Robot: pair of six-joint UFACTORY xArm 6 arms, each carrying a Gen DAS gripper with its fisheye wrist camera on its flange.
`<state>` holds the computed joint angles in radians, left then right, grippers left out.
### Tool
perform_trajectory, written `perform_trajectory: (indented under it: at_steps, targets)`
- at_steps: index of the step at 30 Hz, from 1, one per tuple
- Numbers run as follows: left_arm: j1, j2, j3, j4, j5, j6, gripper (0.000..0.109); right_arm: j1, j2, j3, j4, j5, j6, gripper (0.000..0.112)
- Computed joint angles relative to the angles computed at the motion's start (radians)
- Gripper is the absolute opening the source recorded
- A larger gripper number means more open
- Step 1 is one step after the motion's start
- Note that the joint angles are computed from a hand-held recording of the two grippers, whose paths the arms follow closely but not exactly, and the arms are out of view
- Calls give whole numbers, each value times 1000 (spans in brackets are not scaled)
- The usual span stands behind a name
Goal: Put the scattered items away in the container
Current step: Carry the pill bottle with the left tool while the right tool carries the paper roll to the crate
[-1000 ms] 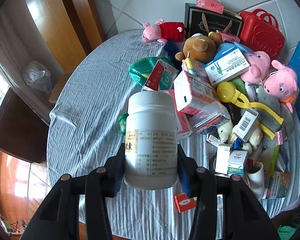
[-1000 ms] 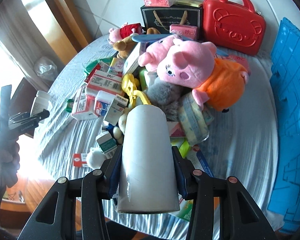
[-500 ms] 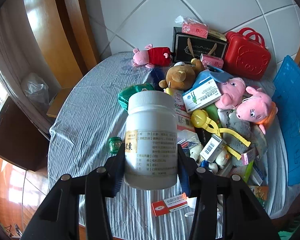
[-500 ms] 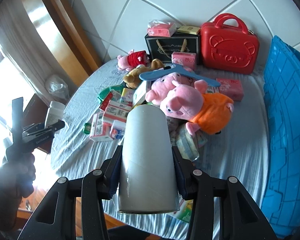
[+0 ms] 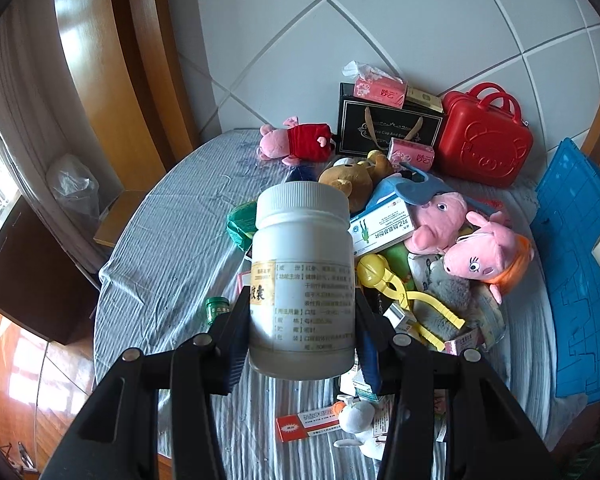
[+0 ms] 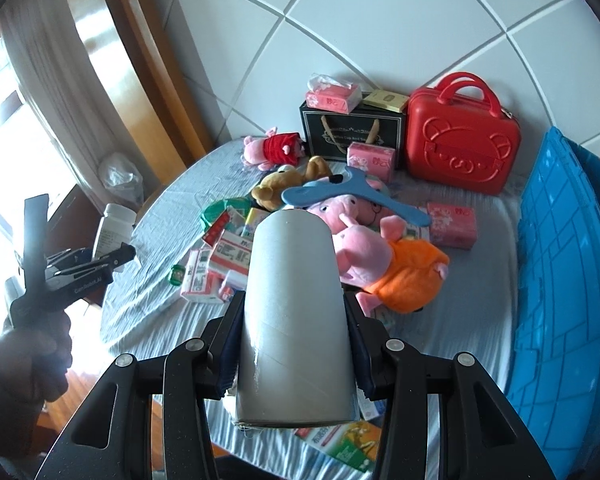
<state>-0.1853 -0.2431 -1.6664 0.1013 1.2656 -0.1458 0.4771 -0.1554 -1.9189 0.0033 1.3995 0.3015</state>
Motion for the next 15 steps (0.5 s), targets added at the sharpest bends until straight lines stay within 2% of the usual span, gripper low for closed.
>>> perform_trajectory:
  at_steps: [15]
  targets:
    - [-158,115,-240,134,78,-121,45,-149,-13,-82,128,28,-150,45]
